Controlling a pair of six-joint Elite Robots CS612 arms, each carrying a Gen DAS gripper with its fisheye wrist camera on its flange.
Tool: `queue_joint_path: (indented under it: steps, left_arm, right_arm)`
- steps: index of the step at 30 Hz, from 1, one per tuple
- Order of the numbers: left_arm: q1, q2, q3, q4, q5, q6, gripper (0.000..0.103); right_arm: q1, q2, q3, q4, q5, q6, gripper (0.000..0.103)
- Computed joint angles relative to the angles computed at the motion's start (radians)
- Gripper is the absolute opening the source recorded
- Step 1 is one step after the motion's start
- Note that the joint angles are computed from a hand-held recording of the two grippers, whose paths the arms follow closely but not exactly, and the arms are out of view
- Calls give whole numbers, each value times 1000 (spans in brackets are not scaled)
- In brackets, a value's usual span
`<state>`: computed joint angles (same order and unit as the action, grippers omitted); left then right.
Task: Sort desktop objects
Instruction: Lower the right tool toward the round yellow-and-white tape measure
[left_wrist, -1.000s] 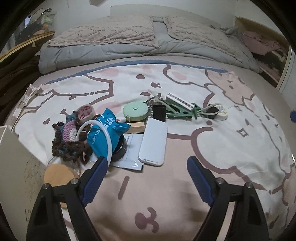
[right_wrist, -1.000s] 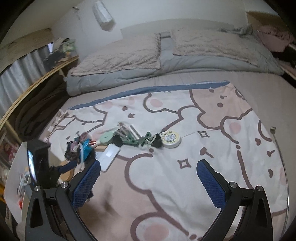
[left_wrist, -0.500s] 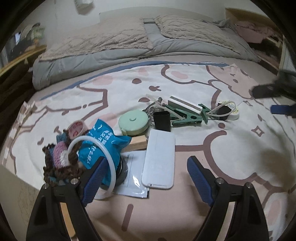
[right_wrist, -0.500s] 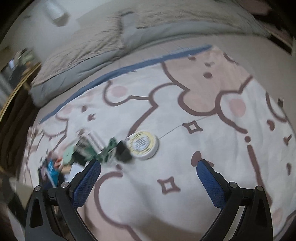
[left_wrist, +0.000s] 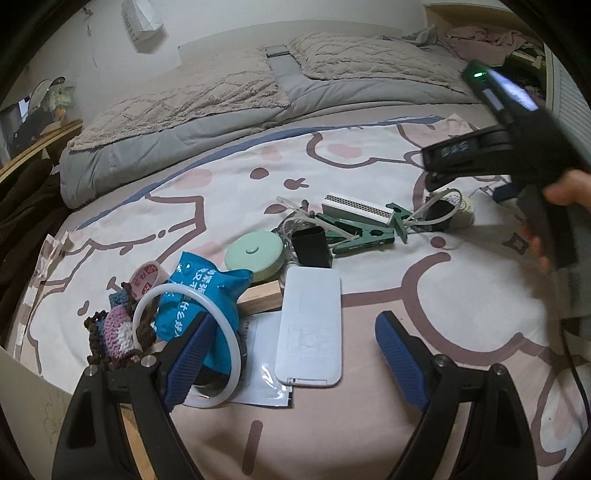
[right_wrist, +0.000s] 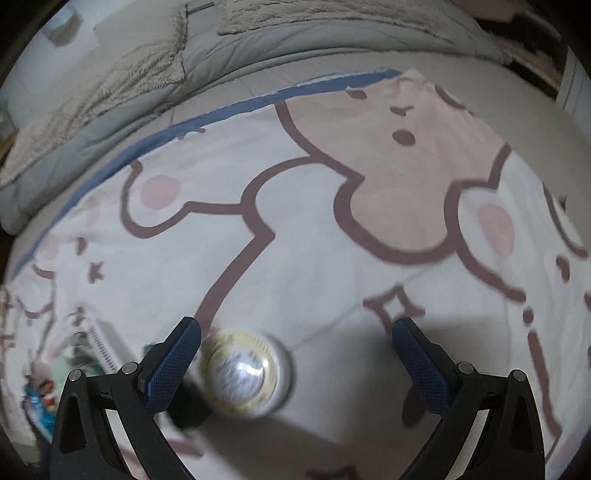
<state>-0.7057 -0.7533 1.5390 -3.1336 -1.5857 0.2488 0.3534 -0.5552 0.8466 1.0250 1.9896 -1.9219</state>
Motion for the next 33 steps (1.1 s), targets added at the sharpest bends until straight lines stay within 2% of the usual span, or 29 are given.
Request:
queue_joint_path:
  steps: [3,10,15,18,20,23,28,29,30,31,33]
  left_arm:
    - [1,-1,0,2,-5,-1,89]
    - [7,-9,6,-14,-20,-31,89]
    - [8,-19,18,-20,-25,-45,89]
    - [10,-23,22,-22,-31,-55,89]
    - [12,-26,24,-23,-39,-58,89]
    - [12,-29,28,-29,-46,-62,89]
    - [12,-33,32,-31,-63,-57,89]
    - [14,-34,32,-28,-74,-57,89]
    - [14,-34,30,-26,-82,-57,89]
    - [16,-34,30,-24,-93,-59,89]
    - [18,-35,27,-19,-110,-61,89]
  right_arm:
    - [1,23,-26,28,25,-48,103]
    - [18,-22,67,-43,7,-115,103]
    - [45,-23,81,1,16,-192,103]
    - [51,-42,103,1,-15,-238,103]
    - [49,-77,142,-46,-32,-245,103]
    - [43,-124,186,-149,-17,-235,103]
    - [14,-112,143,-208,-47,-231,103]
    - [11,-98,122,-203,-43,-236,90]
    - [9,-86,104,-192,-44,-242,74]
    - [6,-74,87,-180,-54,-243,69]
    - [1,-61,74,-184,-76,-242,68]
